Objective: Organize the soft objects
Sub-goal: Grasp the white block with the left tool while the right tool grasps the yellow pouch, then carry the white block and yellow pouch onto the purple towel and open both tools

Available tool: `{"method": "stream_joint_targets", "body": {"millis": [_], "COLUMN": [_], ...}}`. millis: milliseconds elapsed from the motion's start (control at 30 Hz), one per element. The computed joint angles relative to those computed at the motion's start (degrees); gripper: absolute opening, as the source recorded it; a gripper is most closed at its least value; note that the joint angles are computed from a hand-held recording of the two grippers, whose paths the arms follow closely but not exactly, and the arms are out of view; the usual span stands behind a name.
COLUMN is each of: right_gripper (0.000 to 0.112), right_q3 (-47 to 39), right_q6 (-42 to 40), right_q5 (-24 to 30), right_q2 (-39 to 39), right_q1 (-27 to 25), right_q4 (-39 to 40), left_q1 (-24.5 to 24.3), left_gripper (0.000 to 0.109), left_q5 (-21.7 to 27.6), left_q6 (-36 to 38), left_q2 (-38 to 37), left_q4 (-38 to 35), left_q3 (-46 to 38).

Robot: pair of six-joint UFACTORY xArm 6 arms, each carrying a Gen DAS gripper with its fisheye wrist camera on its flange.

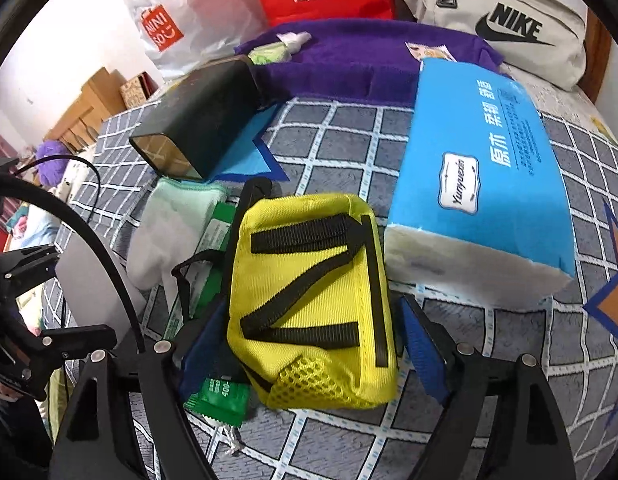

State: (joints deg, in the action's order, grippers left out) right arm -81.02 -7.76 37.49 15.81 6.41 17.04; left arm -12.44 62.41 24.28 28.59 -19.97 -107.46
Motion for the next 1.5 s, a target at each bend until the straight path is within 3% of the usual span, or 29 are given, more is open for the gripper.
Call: {"method": "stream_joint_targets", "body": {"millis": [33,133,600,733,833,1500], "right_gripper": [0.070,0.066,0.066,0.066,0.066,0.066], "right_q3": [0.2,0.8,9.3,11.6,13.1,9.8], "right_q6": [-1.8,-2.0,-2.2,-0.6,3.4,2.2], "right_q5": [-0.1,0.0,-4.5,-7.4,-9.3,-6.3], "right_q2": [-0.2,-1.2,-11.2,-14.1,-16.1,-15.1], "right_q1": [0.0,-0.2,0.3,0.3,0.5,0.7], "right_q4": [1.9,3.1,4.8,1.3,-5.8,-3.2], "left_q1": [0.1,0.4,2.4,2.4,2.4,2.9], "left_gripper": [0.081,0.081,0.081,0.081,0.081,0.081], "left_q5": [-0.1,-0.1,-1.2,-1.4,-1.3,-1.7], "left_q6": [0.0,0.1,-0.3,0.2,0.2,-0.7], "left_q2": [0.0,-0.1,-1.6,-2.2,-2.4,-0.3], "left_q4": [0.0,-0.1,-2.4,-2.8,-3.1,-7.0], "left_q3": [0.0,0.1,1.0,2.0,2.4,-3.3]}}
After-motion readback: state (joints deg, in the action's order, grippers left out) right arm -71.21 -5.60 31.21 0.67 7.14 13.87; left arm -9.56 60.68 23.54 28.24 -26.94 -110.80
